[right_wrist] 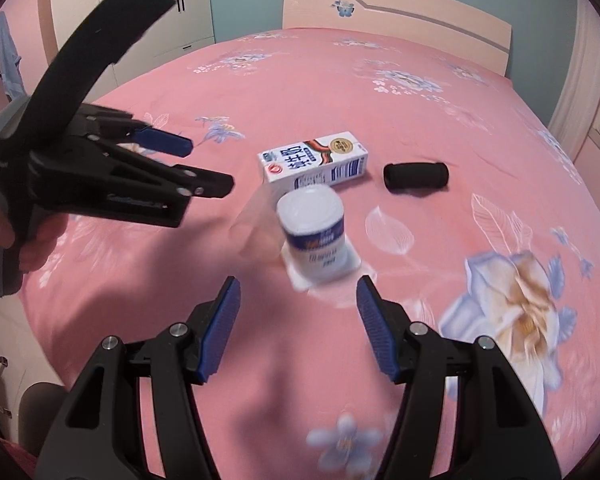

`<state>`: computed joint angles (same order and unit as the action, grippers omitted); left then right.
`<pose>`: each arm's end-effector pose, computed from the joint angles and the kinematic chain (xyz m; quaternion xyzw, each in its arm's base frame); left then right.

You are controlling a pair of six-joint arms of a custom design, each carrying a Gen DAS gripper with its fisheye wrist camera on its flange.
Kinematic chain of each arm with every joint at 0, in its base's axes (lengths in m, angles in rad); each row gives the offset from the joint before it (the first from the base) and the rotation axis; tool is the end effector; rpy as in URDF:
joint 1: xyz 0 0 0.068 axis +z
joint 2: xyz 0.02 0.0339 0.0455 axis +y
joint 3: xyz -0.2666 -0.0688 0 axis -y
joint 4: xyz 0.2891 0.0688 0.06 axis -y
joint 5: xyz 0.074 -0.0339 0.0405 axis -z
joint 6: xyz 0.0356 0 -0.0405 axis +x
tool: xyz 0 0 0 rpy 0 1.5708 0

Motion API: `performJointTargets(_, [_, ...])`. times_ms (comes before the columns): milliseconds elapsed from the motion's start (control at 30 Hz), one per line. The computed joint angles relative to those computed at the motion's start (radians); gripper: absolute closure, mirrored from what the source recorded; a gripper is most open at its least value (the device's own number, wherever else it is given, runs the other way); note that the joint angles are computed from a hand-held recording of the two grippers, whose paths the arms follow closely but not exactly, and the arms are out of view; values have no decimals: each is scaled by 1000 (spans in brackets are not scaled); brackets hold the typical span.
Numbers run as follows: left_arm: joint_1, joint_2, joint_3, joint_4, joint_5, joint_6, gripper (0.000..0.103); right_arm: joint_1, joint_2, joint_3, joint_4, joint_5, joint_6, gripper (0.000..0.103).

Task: Collect trash
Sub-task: 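Grasp the milk carton with the left tool while the right tool grasps the yogurt cup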

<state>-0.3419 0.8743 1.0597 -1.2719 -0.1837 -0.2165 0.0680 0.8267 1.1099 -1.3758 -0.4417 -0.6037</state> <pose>0.1650 -0.0518 0.3338 0.0386 0.9662 0.0198 0.2541 0.1477 0.0253 0.3538 -0.3614 0.8779 0.1441 0.2792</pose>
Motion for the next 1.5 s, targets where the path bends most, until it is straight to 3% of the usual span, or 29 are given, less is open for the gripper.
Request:
performJointTargets(200, [95,124,7,127,45,125,27,82,72,-38,116,26,54,42])
performJointTargets(400, [66,279,29,234,52,143,25,102,159,-41,220,10,104,42])
performJointTargets(467, [56,312,29,270,59,143,19,110,184,-44,245,6,115,47])
performJointTargets(600, [59,388,40,318,98,126,19,124,216,-52,283,-5,142,53])
performJointTargets(833, [103,454,51,369,224,107,19,74,251,-37,267,-72,142,55])
performJointTargets(1000, [82,497,69,372,189,103,19,27,204,-53,226,-92,86,55])
performJointTargets(1133, [22,526,68,382,76,117,22,-19,188,-42,180,-115,46,55])
performJointTargets(1267, [8,536,96,363,72,83,54,-12,185,-34,183,-99,65,55])
performJointTargets(1500, [-19,468,97,317,-6,35,54,-19,163,-5,143,-91,60,55])
